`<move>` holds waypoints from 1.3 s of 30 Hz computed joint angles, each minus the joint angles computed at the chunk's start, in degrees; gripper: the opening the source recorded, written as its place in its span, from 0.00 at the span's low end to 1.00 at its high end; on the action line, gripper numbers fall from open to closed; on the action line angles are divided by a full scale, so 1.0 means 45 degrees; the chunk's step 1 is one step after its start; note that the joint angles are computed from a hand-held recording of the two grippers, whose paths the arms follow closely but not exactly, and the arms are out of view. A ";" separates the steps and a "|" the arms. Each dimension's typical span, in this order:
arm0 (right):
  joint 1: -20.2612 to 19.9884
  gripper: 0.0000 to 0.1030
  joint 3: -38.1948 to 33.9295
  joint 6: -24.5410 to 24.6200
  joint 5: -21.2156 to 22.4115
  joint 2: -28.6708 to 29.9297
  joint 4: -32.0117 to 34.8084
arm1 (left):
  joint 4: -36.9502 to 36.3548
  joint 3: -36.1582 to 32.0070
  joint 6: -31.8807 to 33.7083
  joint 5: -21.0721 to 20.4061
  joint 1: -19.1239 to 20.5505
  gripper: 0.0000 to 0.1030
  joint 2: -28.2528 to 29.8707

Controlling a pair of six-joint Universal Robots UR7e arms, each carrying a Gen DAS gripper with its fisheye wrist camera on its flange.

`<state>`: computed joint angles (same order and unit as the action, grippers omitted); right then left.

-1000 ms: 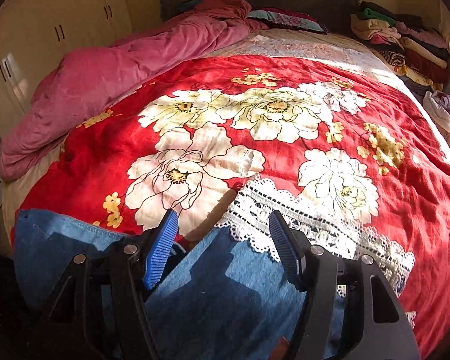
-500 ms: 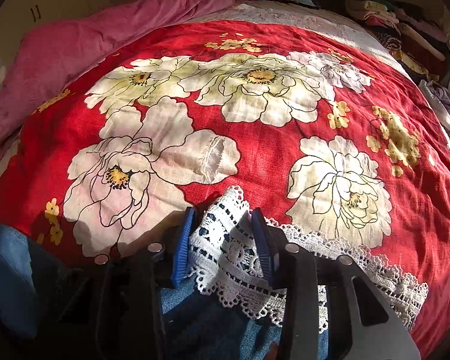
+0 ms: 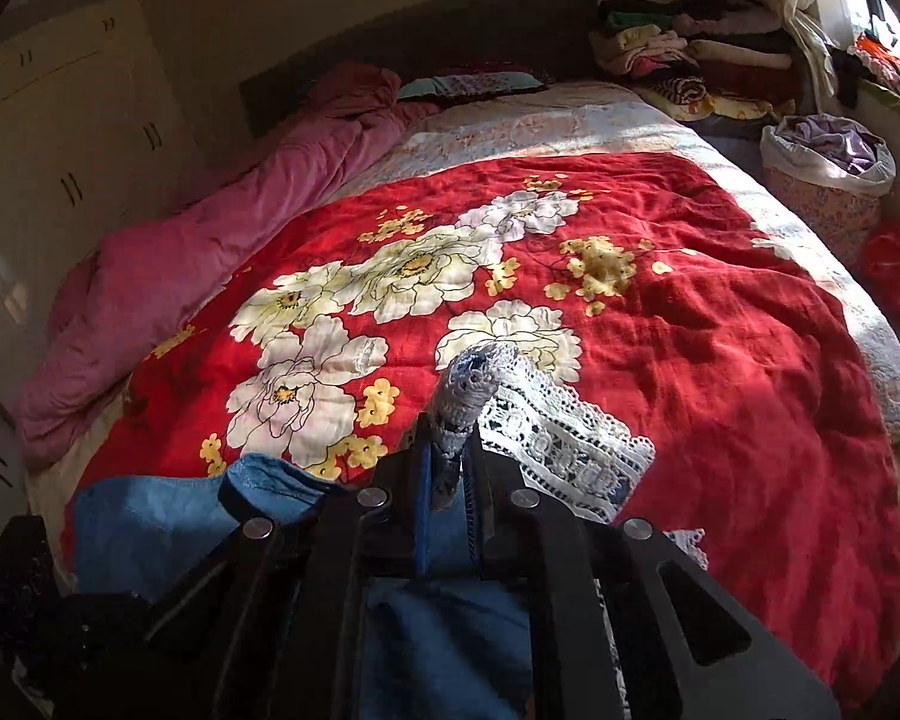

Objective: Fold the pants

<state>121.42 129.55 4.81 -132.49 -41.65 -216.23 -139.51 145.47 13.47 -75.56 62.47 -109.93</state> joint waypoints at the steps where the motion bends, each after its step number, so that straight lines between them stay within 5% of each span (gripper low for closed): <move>1: 0.0123 0.08 0.0461 0.0214 -0.0119 -0.0217 -0.0293 | -0.0127 0.0019 0.0069 0.0007 0.0035 0.38 0.0015; 5: 0.0371 0.08 0.1863 0.1400 -0.0473 -0.0780 -0.0636 | -0.0292 0.0166 0.0241 0.0207 -0.0132 0.37 -0.0071; 7: 0.0322 0.08 0.2469 0.2029 -0.0181 -0.0935 -0.0893 | -0.0660 0.0371 0.0467 0.0374 -0.0335 0.15 -0.0016; 9: 0.0415 0.08 0.2939 0.2571 -0.0017 -0.0958 -0.1250 | -0.0717 0.0725 0.0645 0.0579 -0.0810 0.06 -0.0379; 20: 0.2147 0.08 0.4705 0.6306 -0.0786 -0.0826 -0.0626 | 0.0795 0.1100 0.0992 0.0839 -0.1138 0.03 -0.2043; 27: 0.1735 0.11 0.5428 0.7303 -0.0017 0.0407 -0.1597 | 0.1108 0.1269 0.1030 0.1187 -0.1124 0.03 -0.2114; 31: 0.1774 0.37 0.5597 0.7165 0.0020 0.0720 -0.2667 | 0.1203 0.1337 0.0961 0.1316 -0.1222 0.03 -0.2196; 34: 0.1661 0.32 0.5659 0.7172 -0.0008 0.0900 -0.3049 | 0.1234 0.1352 0.0899 0.1415 -0.1282 0.03 -0.2191; 36: 0.1689 0.11 0.5701 0.7170 -0.0190 0.0874 -0.2891 | 0.1317 0.1408 0.0785 0.1545 -0.1447 0.03 -0.2352; 39: 0.2058 0.11 0.5746 0.7182 -0.0569 0.0492 -0.2025 | 0.1641 0.1425 0.0751 0.1555 -0.1576 0.03 -0.2652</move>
